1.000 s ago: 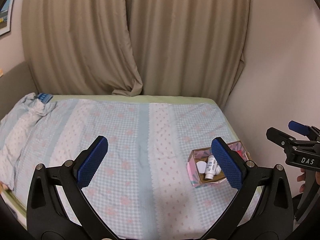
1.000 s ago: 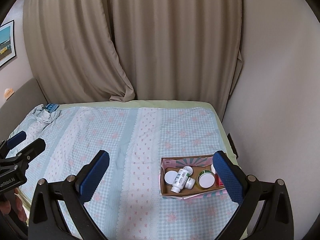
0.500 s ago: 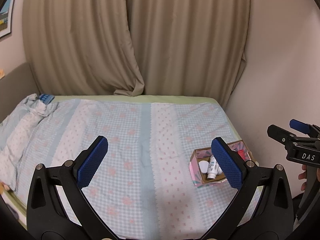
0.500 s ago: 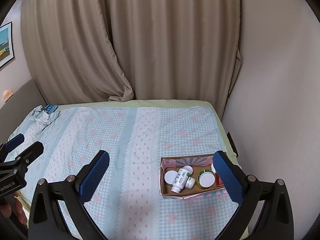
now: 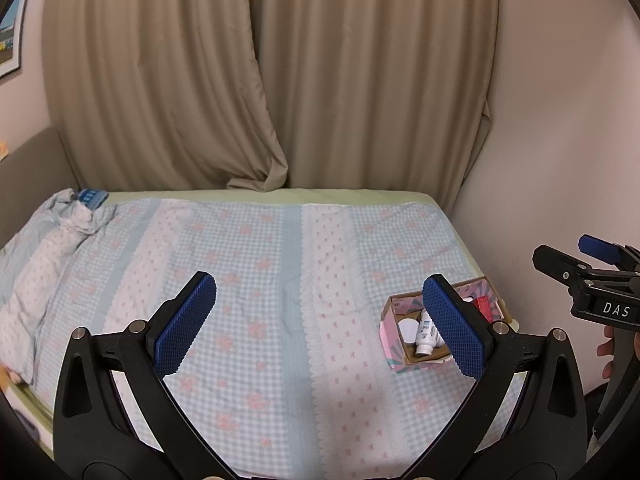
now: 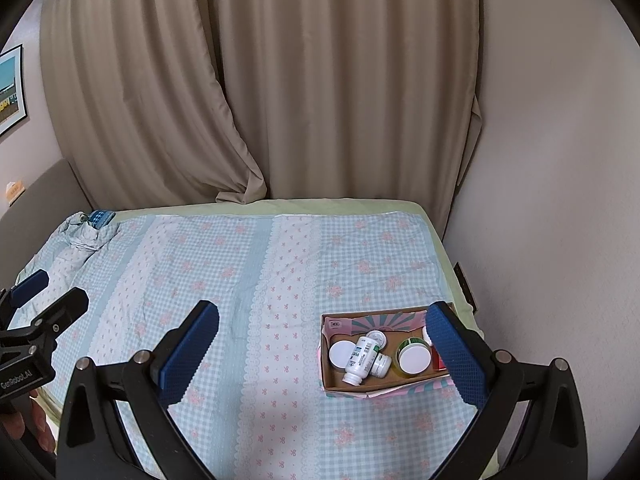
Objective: Organize rigid objects
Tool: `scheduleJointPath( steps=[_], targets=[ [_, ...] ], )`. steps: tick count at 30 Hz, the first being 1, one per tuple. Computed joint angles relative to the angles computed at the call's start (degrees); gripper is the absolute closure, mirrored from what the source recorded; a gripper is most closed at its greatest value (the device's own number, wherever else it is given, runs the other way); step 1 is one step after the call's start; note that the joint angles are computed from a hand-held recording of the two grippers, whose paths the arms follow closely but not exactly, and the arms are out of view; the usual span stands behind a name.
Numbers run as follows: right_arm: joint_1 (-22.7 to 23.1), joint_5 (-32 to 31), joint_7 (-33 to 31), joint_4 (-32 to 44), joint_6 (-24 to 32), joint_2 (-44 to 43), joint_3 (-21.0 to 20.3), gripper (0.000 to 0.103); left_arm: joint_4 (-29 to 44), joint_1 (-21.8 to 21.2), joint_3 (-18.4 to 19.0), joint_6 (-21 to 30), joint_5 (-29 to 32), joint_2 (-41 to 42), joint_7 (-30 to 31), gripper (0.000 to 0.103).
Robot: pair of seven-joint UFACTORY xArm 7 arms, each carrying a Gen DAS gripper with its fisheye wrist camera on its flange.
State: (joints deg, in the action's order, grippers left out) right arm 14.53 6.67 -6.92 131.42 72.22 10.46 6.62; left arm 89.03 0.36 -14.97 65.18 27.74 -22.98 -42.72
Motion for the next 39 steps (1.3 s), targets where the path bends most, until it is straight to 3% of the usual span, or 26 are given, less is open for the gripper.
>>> scheduleJointPath(
  steps=[25,31,36,39],
  targets=[
    [0.25,-0.42,0.77,1.46,0.25,1.12,-0.10,0.000,-0.39,0.41,0.45,-0.02,-0.07,-0.44,1.11,0.000],
    [0.42,-0.75,1.16,1.25,-0.11,1.05,-0.13,0.000,-1.03,1.31,-0.20,-1.69,2.04,-1.02,0.29,0.000],
    [0.70,-1.28,1.84,0.57,-0.66,0.72,-0.12,0.000,0.12,3.07,-3.06,0.31,7.64,-0.37,-0.73,0.000],
    [0.98,-1.75,2.29,0.87,-0.69,0.96,-0.10,0.000,-0.10,2.54,-2.64,-0.26,7.80,-0.34,-1.02,0.000]
  ],
)
